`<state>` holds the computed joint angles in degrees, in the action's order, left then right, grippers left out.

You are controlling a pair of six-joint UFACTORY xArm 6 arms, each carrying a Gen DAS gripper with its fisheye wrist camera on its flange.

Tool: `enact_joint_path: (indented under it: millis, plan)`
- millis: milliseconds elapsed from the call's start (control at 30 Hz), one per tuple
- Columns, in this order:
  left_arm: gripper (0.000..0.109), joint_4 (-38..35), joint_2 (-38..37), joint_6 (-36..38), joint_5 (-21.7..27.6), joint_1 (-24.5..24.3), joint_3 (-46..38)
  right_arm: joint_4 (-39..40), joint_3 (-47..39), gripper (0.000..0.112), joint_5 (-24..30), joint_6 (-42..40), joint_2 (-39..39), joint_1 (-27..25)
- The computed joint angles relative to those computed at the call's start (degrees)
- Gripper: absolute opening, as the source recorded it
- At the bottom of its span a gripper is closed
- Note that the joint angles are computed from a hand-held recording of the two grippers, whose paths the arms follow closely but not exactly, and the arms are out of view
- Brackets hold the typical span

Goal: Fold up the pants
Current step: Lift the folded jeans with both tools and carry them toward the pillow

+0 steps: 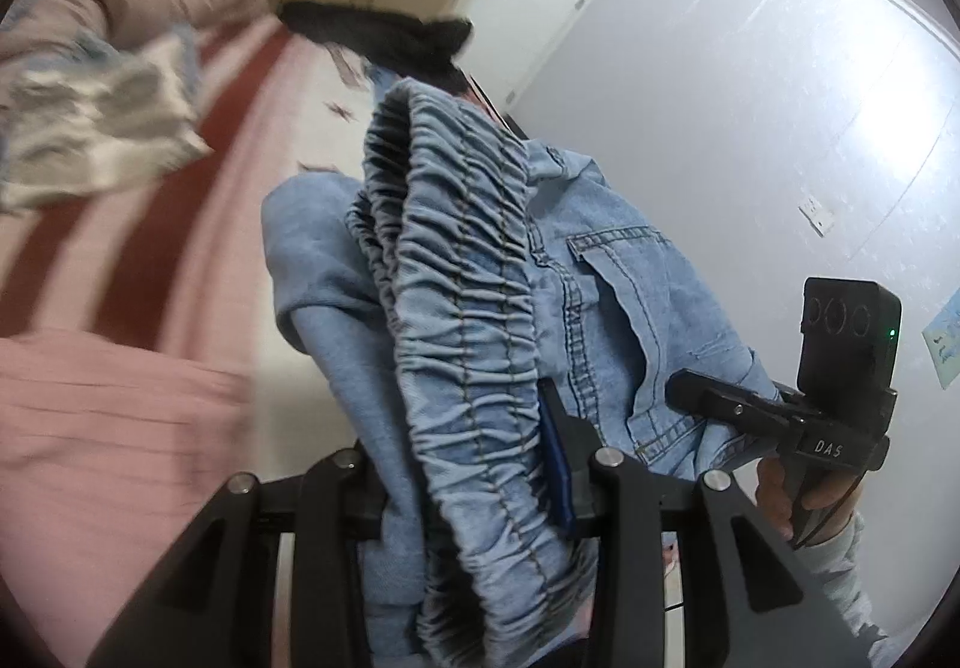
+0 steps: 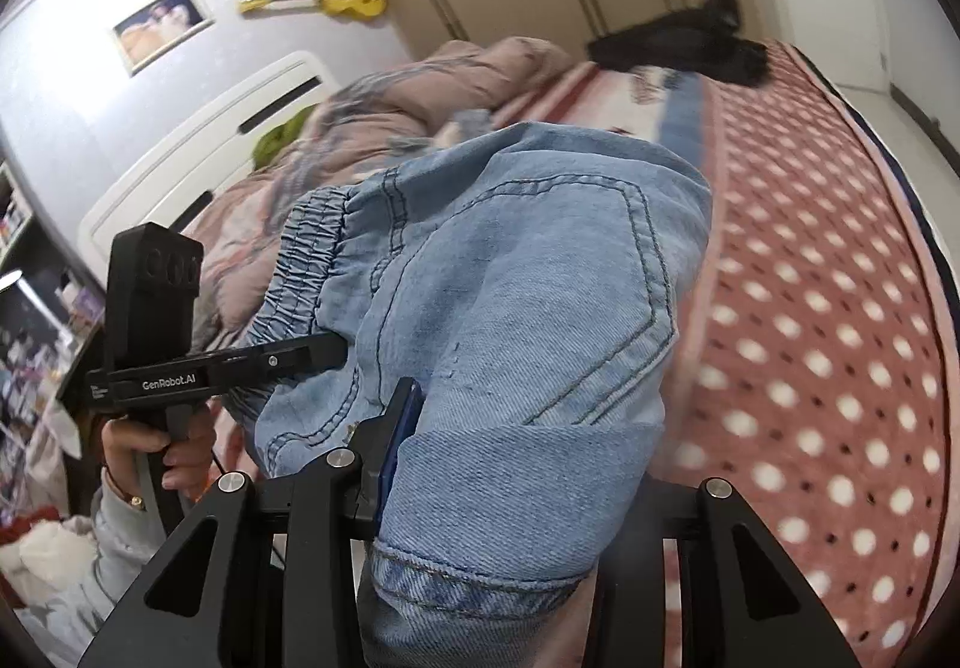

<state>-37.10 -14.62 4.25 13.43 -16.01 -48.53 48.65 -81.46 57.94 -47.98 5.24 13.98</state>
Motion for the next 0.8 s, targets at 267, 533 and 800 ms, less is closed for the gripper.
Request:
enact_joint_path:
  millis: [267,533,800]
  plan:
    - [0.033,10.3,-18.5,-5.9,6.6,12.6,11.3,0.8,-1.7,0.033,-5.3,5.0,0.1,14.1]
    - [0.033,6.9,-25.4,4.1,14.8,27.5,17.8,1.4,-1.8,0.033,-11.9,11.7,5.2,25.0]
    - [0.035,-4.8,-20.2,17.6,12.5,32.4,22.3,-4.3,-1.0,0.032,-20.4,16.7,11.4,31.2]
